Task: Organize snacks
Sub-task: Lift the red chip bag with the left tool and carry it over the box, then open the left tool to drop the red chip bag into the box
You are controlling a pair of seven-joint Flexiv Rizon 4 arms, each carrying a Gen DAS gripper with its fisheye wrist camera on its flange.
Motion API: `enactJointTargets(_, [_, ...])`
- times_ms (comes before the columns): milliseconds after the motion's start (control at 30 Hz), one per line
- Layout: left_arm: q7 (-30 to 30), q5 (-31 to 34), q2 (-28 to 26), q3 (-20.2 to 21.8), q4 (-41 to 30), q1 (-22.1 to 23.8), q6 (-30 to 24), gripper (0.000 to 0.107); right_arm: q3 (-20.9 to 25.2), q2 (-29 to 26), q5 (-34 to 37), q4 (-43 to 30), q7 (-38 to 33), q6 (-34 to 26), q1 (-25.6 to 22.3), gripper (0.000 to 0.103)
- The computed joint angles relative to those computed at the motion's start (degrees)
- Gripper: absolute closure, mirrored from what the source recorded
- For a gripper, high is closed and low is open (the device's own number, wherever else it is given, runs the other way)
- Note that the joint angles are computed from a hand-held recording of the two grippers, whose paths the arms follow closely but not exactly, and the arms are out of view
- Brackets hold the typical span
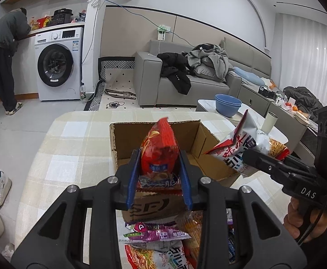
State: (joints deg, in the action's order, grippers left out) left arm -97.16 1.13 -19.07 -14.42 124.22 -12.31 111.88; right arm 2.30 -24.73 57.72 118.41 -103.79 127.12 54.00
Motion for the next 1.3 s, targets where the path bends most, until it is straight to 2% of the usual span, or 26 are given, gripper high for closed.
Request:
enactJointTargets(200, [1.2,-0.5,-2.52,-0.72,-2.83,0.3,-1.81,0.077,-2.15,-0.79,0.26,-1.56,-0.49,-2.61,0.84,0.059])
enactJointTargets(333, [2.56,-2.38,-3.46,1.36,-4.17,-1.92,-2.74,0.077,-5.02,-0.89,1.77,-2.43,-1.74,-4.0,2.96,0.058])
enactJointTargets(433, [2.78,-2.64,-3.74,0.22,-4.04,-0.75,-3.39,0.071,-5.96,-0.7,2.05,-2.34,-2.39,-3.79,3.87,0.055])
enactJointTargets(500, [2.22,-1.7,-3.65,-2.25,-2.98,1.93,-2.97,0.059,-6.55,-0.36,3.37,-2.18,-3.51,-3.62,4.75,0.053])
enactJointTargets(533, [2.03,-1.89,-3.54,-1.97,-2.75,1.75,-2.9,0.053,-6.85,-0.11,4.39,-2.21,-4.34,-3.77,5.09,0.051])
enactJointTargets(600, [1.73,-2.5,-3.14,-0.46,-1.88,0.51,-2.25,0.027,-6.36,0.28,5.39,-2.05,-5.03,-3.71,4.67,0.04])
enactJointTargets(667, [1.27,-2.35,-2.49,-0.2,-0.65,0.48,-1.64,0.021,-3.91,0.32,4.74,-1.22,-3.81,-1.98,3.12,0.018])
enactJointTargets(733, [1.28,-2.09,-1.52,0.39,0.6,0.24,-1.65,0.018,-0.7,0.16,2.89,0.23,-1.53,0.69,1.08,0.011])
enactJointTargets(767, [1.5,-2.55,-0.95,1.73,1.26,-1.04,-1.56,0.008,0.07,0.39,3.07,0.74,-1.42,1.08,0.67,0.006])
enactJointTargets(800, [1.71,-3.1,-0.64,3.18,1.9,-2.43,-0.87,0.005,0.54,0.66,3.71,1.03,-1.73,1.11,0.53,0.003])
enactJointTargets(900, [1.18,-3.18,0.75,4.03,4.61,-3.18,0.96,0.005,3.39,0.61,3.25,2.75,-0.16,3.4,-0.72,0.001])
enactJointTargets(1033, [-0.64,-2.14,2.4,3.35,7.88,-2.17,1.86,0.005,5.15,0.87,5.95,3.62,-0.88,3.78,-0.79,0.001])
enactJointTargets(1167, [-0.6,-3.09,3.55,5.62,10.71,-4.77,3.06,0.005,7.46,0.53,5.49,5.25,1.01,4.41,-1.67,0.001])
enactJointTargets(1300, [-0.67,-3.08,4.5,5.98,12.24,-5.06,2.5,0.005,8.27,0.16,4.0,7.09,2.21,4.71,-1.37,0.001])
